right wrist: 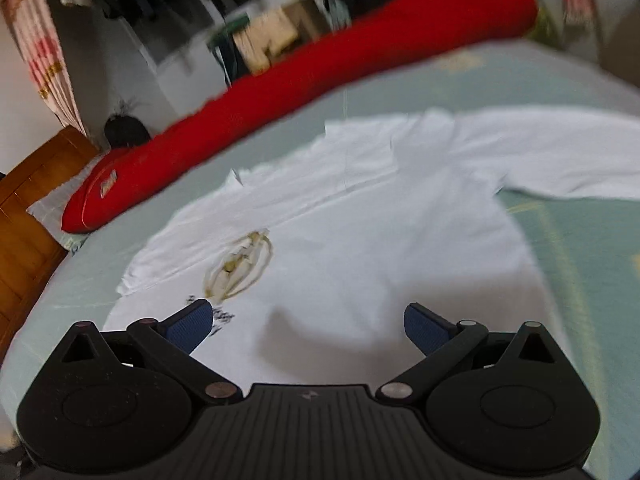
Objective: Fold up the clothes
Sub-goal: 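Move the open right tool toward the other sleeve of the shirt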
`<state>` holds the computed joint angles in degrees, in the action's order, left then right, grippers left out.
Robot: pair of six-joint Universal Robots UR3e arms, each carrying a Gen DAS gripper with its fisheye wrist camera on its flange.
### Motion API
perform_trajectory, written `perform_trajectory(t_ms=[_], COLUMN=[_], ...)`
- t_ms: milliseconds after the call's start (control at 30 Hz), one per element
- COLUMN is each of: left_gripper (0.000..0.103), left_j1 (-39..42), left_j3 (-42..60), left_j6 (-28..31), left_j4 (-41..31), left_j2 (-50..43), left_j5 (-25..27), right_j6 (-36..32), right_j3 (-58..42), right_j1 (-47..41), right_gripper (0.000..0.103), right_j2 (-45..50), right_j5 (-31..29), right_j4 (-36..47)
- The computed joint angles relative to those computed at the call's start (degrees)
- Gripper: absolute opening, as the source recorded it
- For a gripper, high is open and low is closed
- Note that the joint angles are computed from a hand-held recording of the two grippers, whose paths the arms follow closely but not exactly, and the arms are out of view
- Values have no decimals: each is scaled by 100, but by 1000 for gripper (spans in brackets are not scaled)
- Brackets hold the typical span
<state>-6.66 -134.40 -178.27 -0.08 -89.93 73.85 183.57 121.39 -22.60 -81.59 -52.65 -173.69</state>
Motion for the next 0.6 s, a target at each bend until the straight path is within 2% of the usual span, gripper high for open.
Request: perform_trajectory(t_ms=[100,200,233,267,333,433,467,500,567,600], left_gripper=[102,102,102,102,102,102,102,102,102,102], left_j1=[-45,-127,-156,-178,-151,-38,-15,-28,-56,-62], left_j3=[33,107,112,111,59,-57,-80,-80,-75,-92], left_j6=[19,8,-11,-26,-38,-8,24,29,37,44], left_j4=[50,90,129,168,272,390,374,281,91,10], left_j2=[-68,-163,-190,-212,-233,-218,-187,-112,38,130], left_j5=[54,178,220,252,219,63,33,67,134,148], right_j6=[-37,256,300,209,-194,-980,-1184,-1225,-1121,-1148], right_j3=[-152,167,324,578,1156,1875,2050,2174,2387,2679], right_j1=[-158,-102,-152,-331,-784,-1246,-1300,-1235,-996,-1012], right_gripper=[103,103,103,103,103,103,103,103,103,103], right_j2=[416,-109,-387,-754,-1601,-2919,-3300,-3526,-3746,-4048], right_j5=[125,-904,-1034,-796,48,976,1086,944,463,404], right_j4=[-150,-282,-172,10,511,1679,2104,2360,2484,2379])
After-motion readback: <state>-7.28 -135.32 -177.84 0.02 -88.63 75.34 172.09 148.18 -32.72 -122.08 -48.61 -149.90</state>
